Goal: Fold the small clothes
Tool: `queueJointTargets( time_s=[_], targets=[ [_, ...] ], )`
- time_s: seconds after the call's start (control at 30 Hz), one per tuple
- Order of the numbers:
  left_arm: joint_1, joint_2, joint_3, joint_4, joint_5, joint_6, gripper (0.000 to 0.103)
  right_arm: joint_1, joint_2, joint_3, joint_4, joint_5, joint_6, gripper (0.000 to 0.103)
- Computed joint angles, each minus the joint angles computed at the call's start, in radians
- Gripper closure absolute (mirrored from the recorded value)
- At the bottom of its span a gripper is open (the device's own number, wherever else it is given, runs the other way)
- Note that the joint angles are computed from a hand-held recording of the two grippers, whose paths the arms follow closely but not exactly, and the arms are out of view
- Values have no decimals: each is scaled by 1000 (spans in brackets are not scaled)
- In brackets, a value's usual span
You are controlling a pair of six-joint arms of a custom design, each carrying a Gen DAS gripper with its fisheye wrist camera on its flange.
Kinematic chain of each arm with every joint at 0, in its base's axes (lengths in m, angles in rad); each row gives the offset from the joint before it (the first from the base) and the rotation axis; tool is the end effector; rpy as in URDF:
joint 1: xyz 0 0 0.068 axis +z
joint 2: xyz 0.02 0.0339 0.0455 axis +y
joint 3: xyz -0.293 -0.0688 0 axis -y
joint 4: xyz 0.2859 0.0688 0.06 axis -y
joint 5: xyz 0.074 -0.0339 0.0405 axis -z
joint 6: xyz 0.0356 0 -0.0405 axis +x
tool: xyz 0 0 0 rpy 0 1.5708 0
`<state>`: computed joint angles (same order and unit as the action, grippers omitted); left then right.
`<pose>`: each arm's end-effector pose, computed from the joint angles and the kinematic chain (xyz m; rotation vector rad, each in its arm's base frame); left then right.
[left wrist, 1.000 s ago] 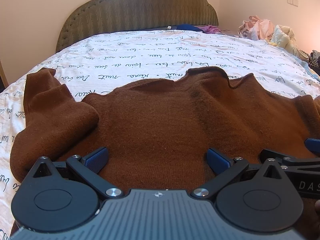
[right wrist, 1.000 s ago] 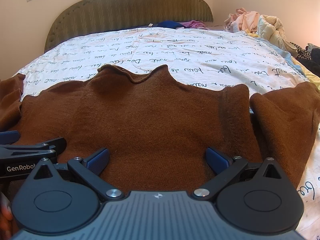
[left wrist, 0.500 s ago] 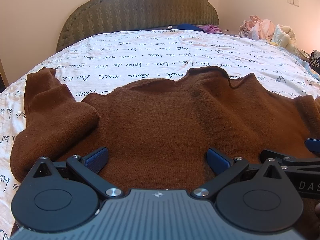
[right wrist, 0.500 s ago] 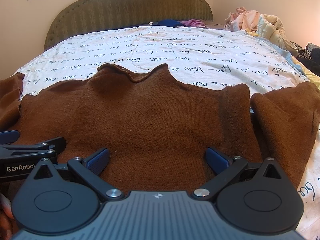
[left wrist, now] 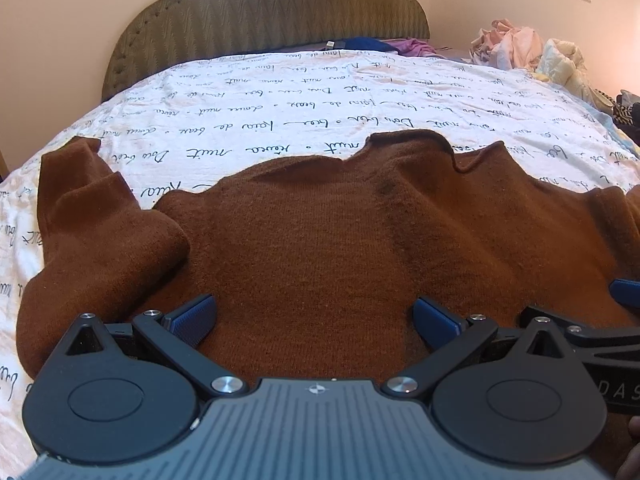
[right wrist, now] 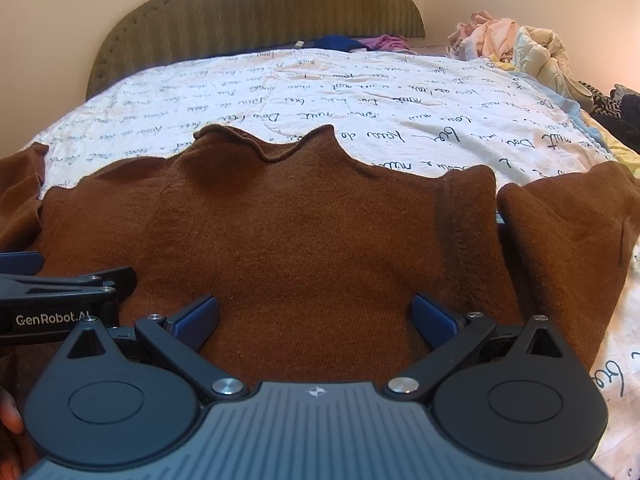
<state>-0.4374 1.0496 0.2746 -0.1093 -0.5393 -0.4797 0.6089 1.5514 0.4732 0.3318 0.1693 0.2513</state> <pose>0.1768 -0.0625 0.1295 -0.2751 2.2888 0.2056 0.2351 0.1566 0.1088 -0.3272 2.2932 0.2435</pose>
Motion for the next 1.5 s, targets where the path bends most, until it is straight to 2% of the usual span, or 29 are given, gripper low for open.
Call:
queueJointTargets(
  time_s=[0.07, 0.2, 0.27, 0.4, 0.5, 0.57, 0.63, 0.73, 0.87, 1.03, 1.13, 1.2, 1.27, 1.33, 1.5],
  targets=[
    [1, -5, -11, 15, 2, -2, 0, 1, -13, 14, -52, -2, -19, 0],
    [-26, -5, -12, 4, -30, -15, 0, -44, -34, -3, -49, -82, -32, 0],
    [-35, 2, -6, -4, -44, -26, 0, -73, -36, 12, -78, -137, -80, 0],
    [-26, -6, -10, 1, -32, -17, 0, -176, -84, 26, -147, -270, -70, 0],
    [-9, -27, -22, 12, -9, -11, 0, -334, -180, 7, -133, -340, -81, 0],
    [-7, -31, -19, 3, -2, -11, 0, -477, -187, 40, -138, -370, -100, 0],
    [6, -43, -21, 4, 20, -2, 0, -662, -107, 118, -128, -457, -144, 0],
    [15, -46, -23, 6, 31, 7, 0, -882, 86, 298, -127, -536, -126, 0],
    [0, -23, -21, 19, 8, 8, 0, -1060, 363, 627, -283, -653, -28, 0],
    [-4, -15, -20, 26, 3, 6, 0, -1118, 566, 824, -377, -794, 50, 0],
    [-2, -15, -21, 27, 3, 7, 0, -1115, 619, 844, -334, -838, 79, 0],
    [-4, -16, -22, 25, 0, 6, 0, -1113, 655, 865, -297, -880, 107, 19],
    [-4, -17, -22, 25, 0, 7, 0, -1104, 677, 890, -297, -844, 137, 93],
    [-4, -17, -22, 25, 0, 7, 0, -1104, 696, 900, -262, -833, 177, 97],
    [-1, -19, -21, 24, 6, 7, 0, -1126, 621, 762, -12, -843, 240, 97]
  ],
)
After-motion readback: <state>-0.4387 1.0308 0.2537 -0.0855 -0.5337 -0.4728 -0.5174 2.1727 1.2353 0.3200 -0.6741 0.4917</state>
